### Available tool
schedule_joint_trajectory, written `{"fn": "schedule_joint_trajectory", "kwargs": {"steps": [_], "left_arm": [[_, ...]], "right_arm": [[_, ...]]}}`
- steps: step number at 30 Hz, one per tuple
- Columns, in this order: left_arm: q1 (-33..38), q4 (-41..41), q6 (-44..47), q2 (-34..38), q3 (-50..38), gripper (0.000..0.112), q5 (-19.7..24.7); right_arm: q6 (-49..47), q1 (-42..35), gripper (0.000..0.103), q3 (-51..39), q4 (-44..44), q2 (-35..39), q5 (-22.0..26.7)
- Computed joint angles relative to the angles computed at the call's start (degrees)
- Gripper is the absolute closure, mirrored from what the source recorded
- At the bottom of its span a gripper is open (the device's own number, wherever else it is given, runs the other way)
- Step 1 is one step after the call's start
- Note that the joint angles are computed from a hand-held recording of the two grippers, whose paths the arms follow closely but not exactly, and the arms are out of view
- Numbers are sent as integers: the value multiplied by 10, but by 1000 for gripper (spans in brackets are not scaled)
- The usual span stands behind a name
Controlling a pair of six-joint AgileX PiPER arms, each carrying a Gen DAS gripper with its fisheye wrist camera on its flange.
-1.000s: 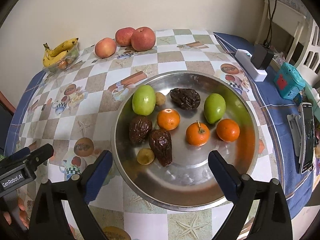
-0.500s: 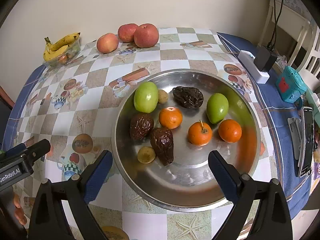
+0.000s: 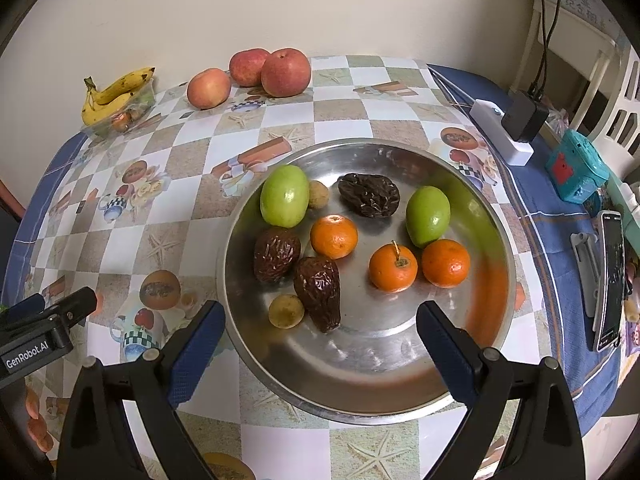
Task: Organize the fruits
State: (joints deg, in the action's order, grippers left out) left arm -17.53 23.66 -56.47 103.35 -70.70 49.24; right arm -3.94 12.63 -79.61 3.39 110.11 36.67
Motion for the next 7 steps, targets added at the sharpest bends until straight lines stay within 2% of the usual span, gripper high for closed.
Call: {"fn": "schedule_joint_trajectory", "kwargs": {"steps": [7], "left_arm": [[-9, 22, -6, 4, -4, 9, 15]], "right_arm": [[3, -1, 7, -2, -2, 1, 1]]}}
